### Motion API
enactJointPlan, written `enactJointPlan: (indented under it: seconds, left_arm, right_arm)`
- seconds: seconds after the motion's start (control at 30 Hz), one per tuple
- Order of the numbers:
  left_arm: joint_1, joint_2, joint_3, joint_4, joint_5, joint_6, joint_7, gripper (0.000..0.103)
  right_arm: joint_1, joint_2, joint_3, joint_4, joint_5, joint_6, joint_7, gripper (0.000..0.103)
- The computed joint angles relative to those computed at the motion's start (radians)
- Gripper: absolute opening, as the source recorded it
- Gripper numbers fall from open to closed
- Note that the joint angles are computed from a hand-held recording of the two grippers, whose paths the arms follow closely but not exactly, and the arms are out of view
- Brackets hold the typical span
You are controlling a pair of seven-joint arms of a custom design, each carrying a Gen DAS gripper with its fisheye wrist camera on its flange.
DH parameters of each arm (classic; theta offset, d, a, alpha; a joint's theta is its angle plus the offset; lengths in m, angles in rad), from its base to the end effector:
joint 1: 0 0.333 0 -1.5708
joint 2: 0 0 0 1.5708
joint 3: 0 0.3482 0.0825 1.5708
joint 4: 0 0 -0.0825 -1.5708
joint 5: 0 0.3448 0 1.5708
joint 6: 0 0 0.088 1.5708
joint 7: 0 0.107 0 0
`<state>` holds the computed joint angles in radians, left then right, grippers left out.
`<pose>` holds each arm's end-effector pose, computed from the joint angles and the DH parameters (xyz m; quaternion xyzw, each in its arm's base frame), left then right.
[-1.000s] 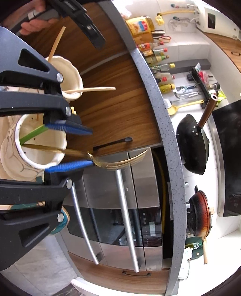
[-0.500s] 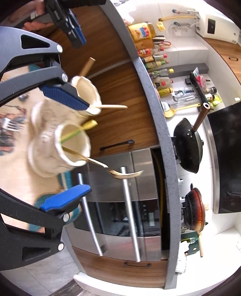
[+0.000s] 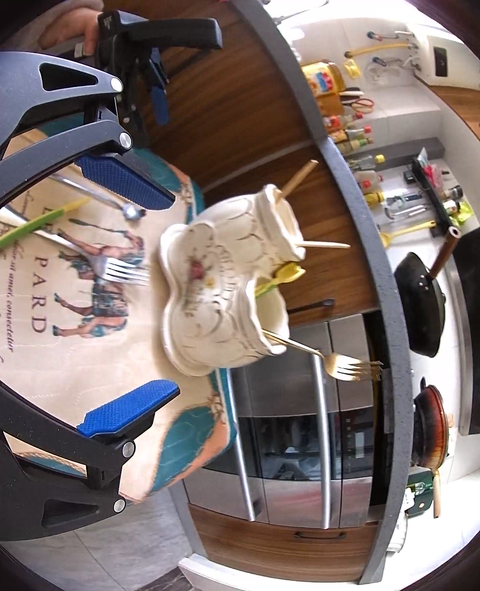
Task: Organize utensils
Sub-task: 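Move both tools back over the placemat utensils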
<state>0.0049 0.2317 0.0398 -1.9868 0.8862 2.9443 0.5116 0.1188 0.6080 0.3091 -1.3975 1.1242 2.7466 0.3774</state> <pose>0.6090 -0.0253 0.4696 -0.7360 0.5503 -0.2434 0.3103 0.7095 0.2141 0.4693 -0.7492 0.4070 -0.0994 0.5131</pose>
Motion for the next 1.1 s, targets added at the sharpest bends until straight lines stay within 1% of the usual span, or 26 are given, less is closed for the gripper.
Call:
enactJointPlan:
  seconds: [0.1, 0.2, 0.33, 0.4, 0.47, 0.53, 0.6, 0.67, 0.83, 0.93, 0.97, 1.0, 1.1]
  left_arm:
    - [0.004, 0.004, -0.020, -0.014, -0.047, -0.043, 0.046, 0.085]
    - [0.013, 0.003, -0.036, -0.031, -0.100, -0.052, 0.089, 0.085]
    - [0.006, 0.004, -0.045, -0.032, -0.135, -0.084, 0.124, 0.084]
    - [0.001, 0.010, -0.048, -0.023, -0.148, -0.099, 0.143, 0.080]
    - [0.002, 0.018, -0.060, -0.016, -0.178, -0.119, 0.178, 0.075]
    - [0.003, 0.021, -0.066, -0.016, -0.203, -0.123, 0.205, 0.072]
    - [0.006, 0.023, -0.072, -0.019, -0.231, -0.118, 0.234, 0.069]
    - [0.009, 0.021, -0.078, -0.022, -0.261, -0.120, 0.263, 0.062]
    - [0.010, 0.021, -0.092, -0.016, -0.324, -0.129, 0.335, 0.053]
    - [0.002, 0.021, -0.095, -0.012, -0.345, -0.138, 0.357, 0.050]
    - [0.000, 0.022, -0.092, -0.011, -0.349, -0.139, 0.360, 0.046]
    - [-0.002, 0.026, -0.091, -0.005, -0.353, -0.144, 0.363, 0.043]
    - [-0.002, 0.038, -0.088, 0.005, -0.368, -0.140, 0.368, 0.041]
  right_arm:
    - [0.024, 0.001, -0.018, -0.017, -0.043, 0.019, 0.012, 0.093]
    - [0.043, 0.010, -0.032, -0.030, -0.099, 0.033, 0.039, 0.093]
    - [0.056, 0.017, -0.038, -0.042, -0.172, 0.031, 0.079, 0.093]
    - [0.067, 0.019, -0.049, -0.046, -0.216, 0.032, 0.108, 0.093]
    - [0.069, 0.026, -0.054, -0.039, -0.261, 0.001, 0.138, 0.093]
    - [0.072, 0.031, -0.055, -0.038, -0.293, -0.008, 0.150, 0.093]
    - [0.077, 0.030, -0.054, -0.047, -0.322, 0.001, 0.150, 0.093]
    - [0.074, 0.029, -0.045, -0.054, -0.336, 0.007, 0.144, 0.093]
    - [0.070, 0.030, -0.033, -0.061, -0.357, 0.016, 0.143, 0.093]
    - [0.065, 0.032, -0.030, -0.056, -0.361, 0.009, 0.148, 0.093]
    - [0.064, 0.032, -0.029, -0.056, -0.362, 0.008, 0.148, 0.093]
    - [0.063, 0.032, -0.028, -0.056, -0.362, 0.008, 0.147, 0.093]
    - [0.059, 0.032, -0.023, -0.057, -0.361, 0.008, 0.140, 0.093]
